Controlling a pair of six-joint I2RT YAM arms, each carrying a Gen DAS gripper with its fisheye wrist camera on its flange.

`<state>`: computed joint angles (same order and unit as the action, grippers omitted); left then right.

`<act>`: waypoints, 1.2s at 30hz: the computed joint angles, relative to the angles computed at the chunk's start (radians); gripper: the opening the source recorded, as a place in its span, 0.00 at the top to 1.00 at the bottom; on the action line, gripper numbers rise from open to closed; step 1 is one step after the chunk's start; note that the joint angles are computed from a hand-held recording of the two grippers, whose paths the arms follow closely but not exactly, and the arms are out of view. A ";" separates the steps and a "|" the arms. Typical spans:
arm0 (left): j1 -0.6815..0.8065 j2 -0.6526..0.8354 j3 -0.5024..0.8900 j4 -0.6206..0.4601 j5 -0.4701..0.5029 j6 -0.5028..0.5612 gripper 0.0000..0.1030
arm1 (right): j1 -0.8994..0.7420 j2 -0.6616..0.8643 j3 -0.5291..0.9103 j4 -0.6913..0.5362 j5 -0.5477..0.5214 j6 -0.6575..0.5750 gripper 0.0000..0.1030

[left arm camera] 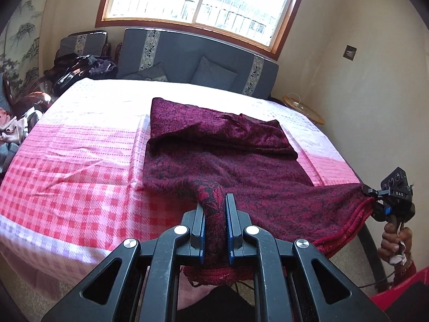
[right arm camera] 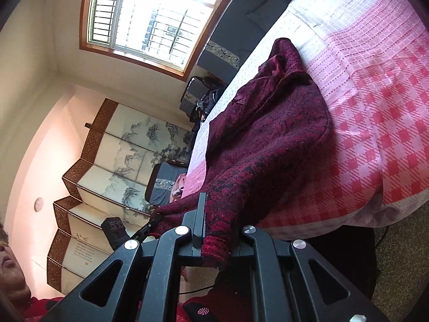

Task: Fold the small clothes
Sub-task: 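Grasp the hem with both grippers and lift it toward the collar, then lay the hem over the collar with both grippers and release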

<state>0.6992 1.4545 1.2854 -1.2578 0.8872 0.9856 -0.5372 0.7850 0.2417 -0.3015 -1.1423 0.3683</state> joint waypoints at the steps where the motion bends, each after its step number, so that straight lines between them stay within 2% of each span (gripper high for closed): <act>1: -0.028 0.010 0.022 0.022 0.001 -0.046 0.88 | 0.022 0.040 0.017 0.062 0.014 0.041 0.90; 6: -0.173 0.159 0.215 0.109 0.007 -0.319 0.88 | 0.090 0.353 0.193 0.294 0.079 0.120 0.90; 9: -0.260 0.254 0.314 0.220 -0.020 -0.500 0.88 | 0.124 0.548 0.330 0.364 0.110 0.146 0.90; 14: -0.402 0.411 0.459 0.386 -0.133 -0.692 0.88 | 0.152 0.846 0.584 0.375 0.154 0.155 0.90; 18: -0.472 0.564 0.609 0.463 -0.211 -0.772 0.88 | 0.161 1.049 0.771 0.374 0.173 0.188 0.90; 23: -0.521 0.751 0.792 0.459 -0.286 -0.823 0.88 | 0.186 1.243 0.964 0.341 0.197 0.223 0.90; 27: -0.547 0.815 0.833 0.485 -0.331 -0.822 0.87 | 0.197 1.347 1.058 0.355 0.200 0.261 0.89; 32: -0.553 0.876 0.906 0.467 -0.339 -0.845 0.81 | 0.199 1.427 1.096 0.460 0.174 0.385 0.85; 33: -0.555 0.876 0.903 0.478 -0.346 -0.849 0.77 | 0.198 1.434 1.094 0.487 0.171 0.403 0.81; 35: -0.554 0.886 0.920 0.480 -0.342 -0.858 0.64 | 0.190 1.443 1.069 0.601 0.152 0.483 0.63; 36: -0.551 0.874 0.897 0.514 -0.342 -0.875 0.47 | 0.182 1.447 1.040 0.713 0.140 0.553 0.45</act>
<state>0.1477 2.3288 2.1826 -0.7439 0.5451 0.1103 -0.3554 2.2316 1.2813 0.4115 -1.0022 0.9211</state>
